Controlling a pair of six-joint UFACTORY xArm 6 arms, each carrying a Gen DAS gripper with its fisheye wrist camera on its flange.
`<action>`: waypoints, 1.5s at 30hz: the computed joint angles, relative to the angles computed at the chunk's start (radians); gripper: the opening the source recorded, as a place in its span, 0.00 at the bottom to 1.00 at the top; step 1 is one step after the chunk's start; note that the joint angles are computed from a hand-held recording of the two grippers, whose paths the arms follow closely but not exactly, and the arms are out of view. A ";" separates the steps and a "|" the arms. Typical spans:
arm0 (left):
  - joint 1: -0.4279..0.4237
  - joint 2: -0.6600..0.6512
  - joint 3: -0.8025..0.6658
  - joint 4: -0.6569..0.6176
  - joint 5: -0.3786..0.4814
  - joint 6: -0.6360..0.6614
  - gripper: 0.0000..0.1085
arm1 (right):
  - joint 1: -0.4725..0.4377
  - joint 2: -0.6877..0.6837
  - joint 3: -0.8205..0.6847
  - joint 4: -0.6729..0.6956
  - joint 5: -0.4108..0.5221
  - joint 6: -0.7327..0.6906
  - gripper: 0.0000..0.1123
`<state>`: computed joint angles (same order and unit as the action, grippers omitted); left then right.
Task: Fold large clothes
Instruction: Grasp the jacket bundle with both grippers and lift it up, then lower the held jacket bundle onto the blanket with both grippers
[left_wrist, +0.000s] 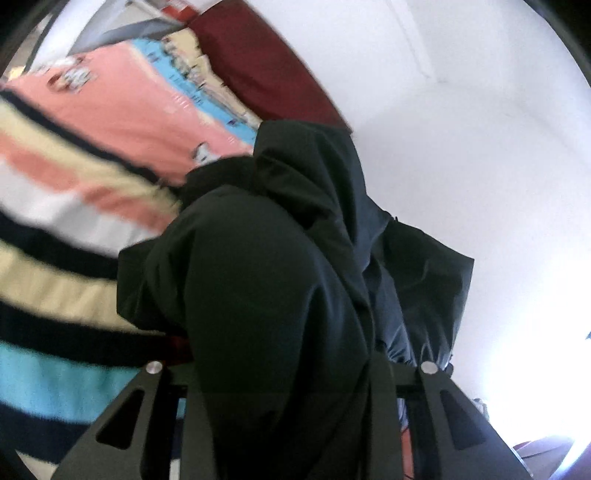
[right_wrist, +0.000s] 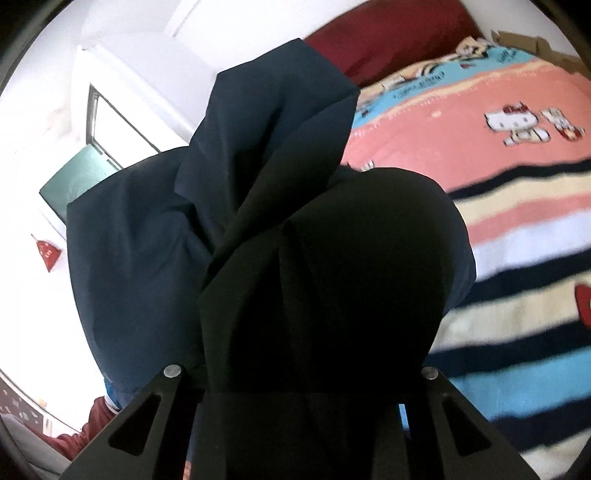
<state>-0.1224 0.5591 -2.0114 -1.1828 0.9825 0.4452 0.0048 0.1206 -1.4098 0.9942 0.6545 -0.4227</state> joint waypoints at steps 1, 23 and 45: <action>-0.002 -0.015 0.044 0.021 -0.016 0.005 0.24 | 0.002 -0.006 0.031 0.017 -0.005 0.001 0.18; 0.013 -0.068 0.214 0.059 -0.121 -0.044 0.51 | 0.003 -0.014 0.187 -0.186 -0.160 0.204 0.47; -0.014 -0.268 0.462 0.185 -0.341 -0.201 0.58 | 0.017 -0.100 0.331 -0.790 -0.306 0.741 0.82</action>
